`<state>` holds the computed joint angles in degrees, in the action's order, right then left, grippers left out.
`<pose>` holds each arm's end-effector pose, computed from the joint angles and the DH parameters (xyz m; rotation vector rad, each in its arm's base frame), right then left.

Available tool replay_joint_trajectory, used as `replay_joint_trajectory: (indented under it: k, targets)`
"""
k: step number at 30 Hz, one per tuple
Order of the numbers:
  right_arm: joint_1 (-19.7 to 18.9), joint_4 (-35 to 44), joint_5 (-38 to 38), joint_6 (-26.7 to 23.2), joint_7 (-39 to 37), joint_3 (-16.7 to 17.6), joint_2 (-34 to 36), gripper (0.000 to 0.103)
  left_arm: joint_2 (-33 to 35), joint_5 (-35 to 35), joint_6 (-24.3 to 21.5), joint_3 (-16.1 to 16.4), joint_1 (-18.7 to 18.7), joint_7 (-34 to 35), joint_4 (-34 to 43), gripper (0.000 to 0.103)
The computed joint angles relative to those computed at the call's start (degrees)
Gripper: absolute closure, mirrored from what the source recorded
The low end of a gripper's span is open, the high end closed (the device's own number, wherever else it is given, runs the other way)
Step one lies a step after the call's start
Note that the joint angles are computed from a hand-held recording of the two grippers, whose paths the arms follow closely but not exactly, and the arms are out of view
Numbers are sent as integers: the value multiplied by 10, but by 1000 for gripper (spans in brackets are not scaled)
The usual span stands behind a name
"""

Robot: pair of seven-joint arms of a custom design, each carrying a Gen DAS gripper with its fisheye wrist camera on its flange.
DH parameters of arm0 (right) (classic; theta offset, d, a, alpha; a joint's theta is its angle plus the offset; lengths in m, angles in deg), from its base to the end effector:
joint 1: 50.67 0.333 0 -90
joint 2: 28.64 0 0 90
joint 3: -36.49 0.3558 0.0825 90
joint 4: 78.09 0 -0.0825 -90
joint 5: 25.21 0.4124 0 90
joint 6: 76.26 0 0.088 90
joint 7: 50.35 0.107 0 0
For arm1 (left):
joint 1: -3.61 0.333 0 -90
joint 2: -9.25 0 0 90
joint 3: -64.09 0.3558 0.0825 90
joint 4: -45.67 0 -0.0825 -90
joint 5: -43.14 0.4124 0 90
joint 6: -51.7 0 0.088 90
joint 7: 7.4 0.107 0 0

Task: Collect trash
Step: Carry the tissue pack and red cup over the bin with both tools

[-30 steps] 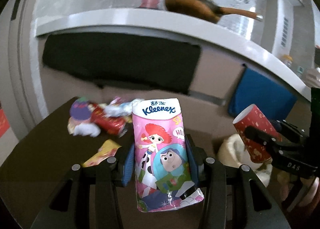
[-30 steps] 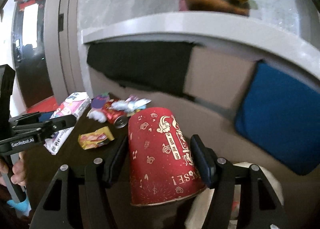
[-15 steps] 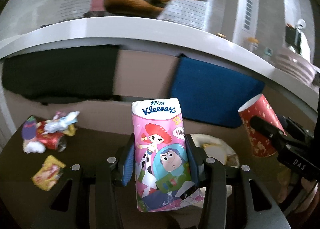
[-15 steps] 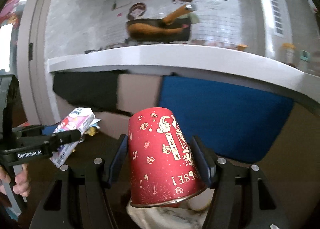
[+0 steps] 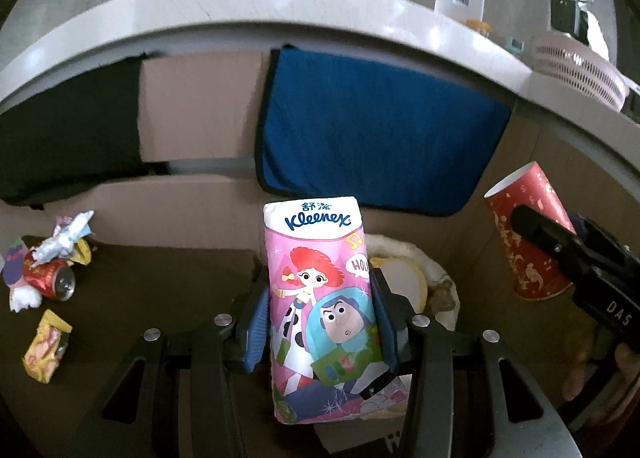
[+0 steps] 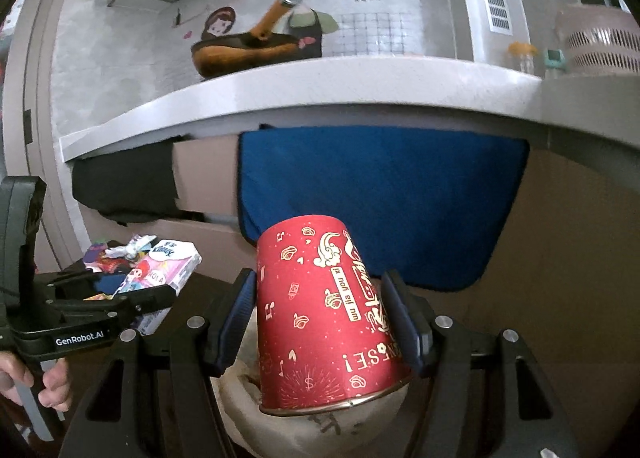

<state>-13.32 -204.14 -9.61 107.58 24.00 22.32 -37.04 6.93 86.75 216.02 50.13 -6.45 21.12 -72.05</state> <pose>0.5340 0.1917 0.6094 -1.7096 1.1659 -0.7208 0.5389 -0.2847 0.5705 -1.7093 1.7080 -1.0103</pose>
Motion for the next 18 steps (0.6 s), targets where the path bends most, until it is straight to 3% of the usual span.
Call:
replay_joint_trajectory:
  k: [1,5,7,12,15,18]
  targets:
    - [2,-1,1,-1,1,-3,1,42,7,-4,0,0,0,4,3,57]
    - [85,21,124,-29,-98,-80,21,42,34,-22,2,11,-9,16,15,57]
    - [96,32,176,-44,-139,-89,32,42,48,-35,5,20,-15,26,19,57]
    - [84,69,301,-97,-223,-85,73,42,82,-81,8,42,-32,65,36,57]
    - [61,90,342,-125,-247,-68,96,42,103,-99,0,56,-44,83,52,57]
    - [33,115,359,-159,-247,-52,128,42,126,-159,2,57,-44,144,65,57]
